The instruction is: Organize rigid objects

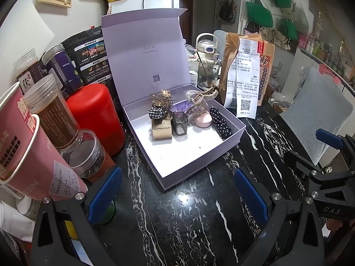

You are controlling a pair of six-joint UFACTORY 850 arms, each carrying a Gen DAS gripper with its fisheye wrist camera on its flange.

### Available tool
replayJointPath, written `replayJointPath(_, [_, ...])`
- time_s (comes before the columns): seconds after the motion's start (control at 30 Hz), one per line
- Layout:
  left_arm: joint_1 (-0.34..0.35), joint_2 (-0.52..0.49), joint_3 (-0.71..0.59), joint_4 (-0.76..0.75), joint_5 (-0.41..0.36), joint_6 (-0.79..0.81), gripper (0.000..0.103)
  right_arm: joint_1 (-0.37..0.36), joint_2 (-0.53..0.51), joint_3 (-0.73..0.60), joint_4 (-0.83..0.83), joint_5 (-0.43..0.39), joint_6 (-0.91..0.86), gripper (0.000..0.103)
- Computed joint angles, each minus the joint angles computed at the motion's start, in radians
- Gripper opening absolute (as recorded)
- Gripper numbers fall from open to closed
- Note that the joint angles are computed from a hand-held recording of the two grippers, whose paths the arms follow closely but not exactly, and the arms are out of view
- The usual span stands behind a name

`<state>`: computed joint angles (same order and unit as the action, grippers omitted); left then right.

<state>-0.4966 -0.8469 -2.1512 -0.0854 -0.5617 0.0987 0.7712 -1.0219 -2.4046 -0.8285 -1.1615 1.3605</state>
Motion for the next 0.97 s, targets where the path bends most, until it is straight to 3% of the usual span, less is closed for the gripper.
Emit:
replayJointPath(0.67, [-0.002, -0.013, -0.014, -0.017, -0.026, 0.001, 0.103, -0.003, 0.017, 0.036, 0.008, 0.015, 0.013, 0.103])
replayJointPath(0.97, [0.003, -0.019, -0.009, -0.047, -0.034, 0.026, 0.103, -0.004, -0.019, -0.026, 0.031, -0.015, -0.008, 0.103])
